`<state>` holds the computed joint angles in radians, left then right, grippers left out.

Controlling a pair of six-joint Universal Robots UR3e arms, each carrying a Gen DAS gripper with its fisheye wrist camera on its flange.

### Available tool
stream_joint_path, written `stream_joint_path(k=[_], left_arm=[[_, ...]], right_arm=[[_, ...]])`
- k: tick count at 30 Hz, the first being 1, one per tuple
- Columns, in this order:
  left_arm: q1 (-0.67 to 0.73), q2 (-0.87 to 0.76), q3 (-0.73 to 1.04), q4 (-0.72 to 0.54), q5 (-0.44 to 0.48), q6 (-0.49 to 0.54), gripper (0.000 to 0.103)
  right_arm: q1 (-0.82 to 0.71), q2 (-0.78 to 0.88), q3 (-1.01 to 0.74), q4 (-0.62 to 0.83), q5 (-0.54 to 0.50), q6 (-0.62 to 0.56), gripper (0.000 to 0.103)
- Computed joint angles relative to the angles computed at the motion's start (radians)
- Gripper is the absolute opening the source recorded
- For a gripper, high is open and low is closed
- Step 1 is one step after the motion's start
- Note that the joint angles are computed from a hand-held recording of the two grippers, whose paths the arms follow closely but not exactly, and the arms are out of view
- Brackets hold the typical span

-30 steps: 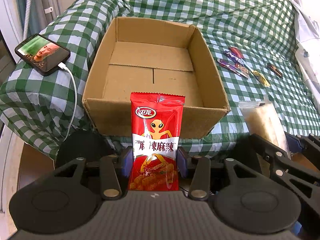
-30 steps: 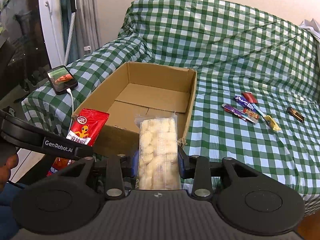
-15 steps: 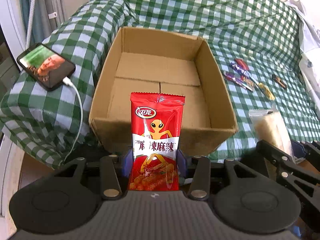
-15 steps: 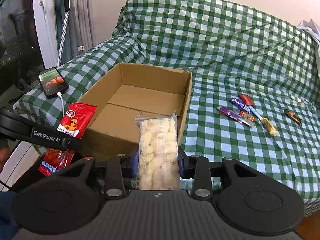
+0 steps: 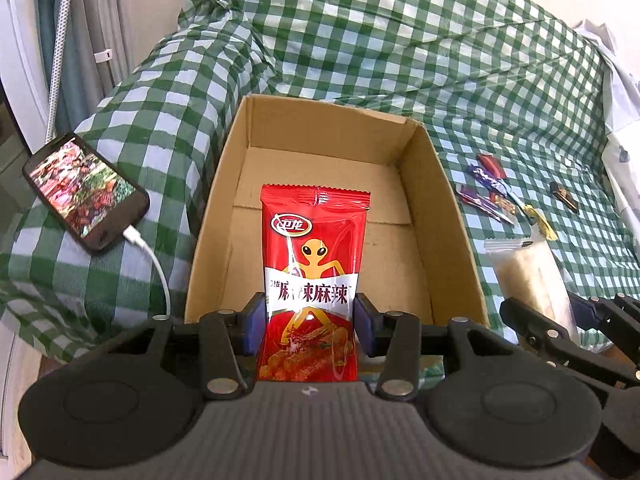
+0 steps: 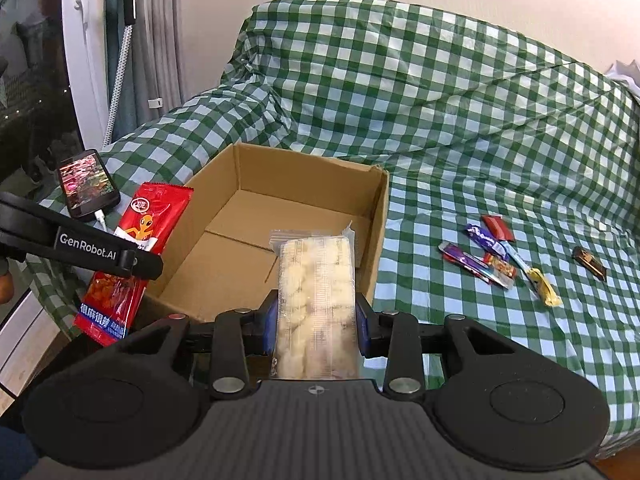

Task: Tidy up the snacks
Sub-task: 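Carry the red packet with the left tool and crackers with the right tool over the box, then open both tools to drop the red packet and cracker pack into the box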

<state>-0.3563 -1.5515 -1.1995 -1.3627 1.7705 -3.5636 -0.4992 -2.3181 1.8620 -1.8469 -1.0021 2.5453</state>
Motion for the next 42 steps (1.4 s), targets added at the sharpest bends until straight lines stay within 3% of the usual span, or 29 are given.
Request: stream_joint_path(k=[4, 10, 21, 31, 32, 34, 35, 37, 42], left_arm=[[0.044, -0.048, 0.024, 0.012, -0.025, 0.03, 0.05], [0.098, -0.145, 0.075, 0.02, -0.051, 0.066, 0.05], [0.148, -0.334, 0.191, 0.007, -0.075, 0.11, 0.051], [0.155, -0.436, 0.26, -0.004, -0.055, 0.118, 0.051], [0.155, -0.433, 0.25, 0.008, -0.053, 0.121, 0.055], [0.152, -0.428, 0.235, 0.041, -0.04, 0.115, 0.082], [0.152, -0.421, 0.229, 0.049, -0.031, 0.111, 0.101], [0.143, -0.389, 0.189, 0.094, 0.004, 0.097, 0.103], [0.106, -0.323, 0.158, 0.045, 0.05, 0.081, 0.103]], right_arm=[[0.141, 0.143, -0.007, -0.176, -0.103, 0.108, 0.038], [0.266, 0.337, -0.049, -0.323, -0.199, 0.199, 0.038], [0.356, 0.605, -0.14, -0.434, -0.264, 0.281, 0.038], [0.378, 0.734, -0.197, -0.473, -0.281, 0.308, 0.038], [0.379, 0.747, -0.207, -0.472, -0.284, 0.316, 0.039], [0.373, 0.762, -0.226, -0.463, -0.277, 0.341, 0.042], [0.369, 0.77, -0.243, -0.452, -0.274, 0.36, 0.048], [0.364, 0.775, -0.263, -0.449, -0.281, 0.398, 0.076], [0.347, 0.697, -0.245, -0.405, -0.277, 0.376, 0.084]])
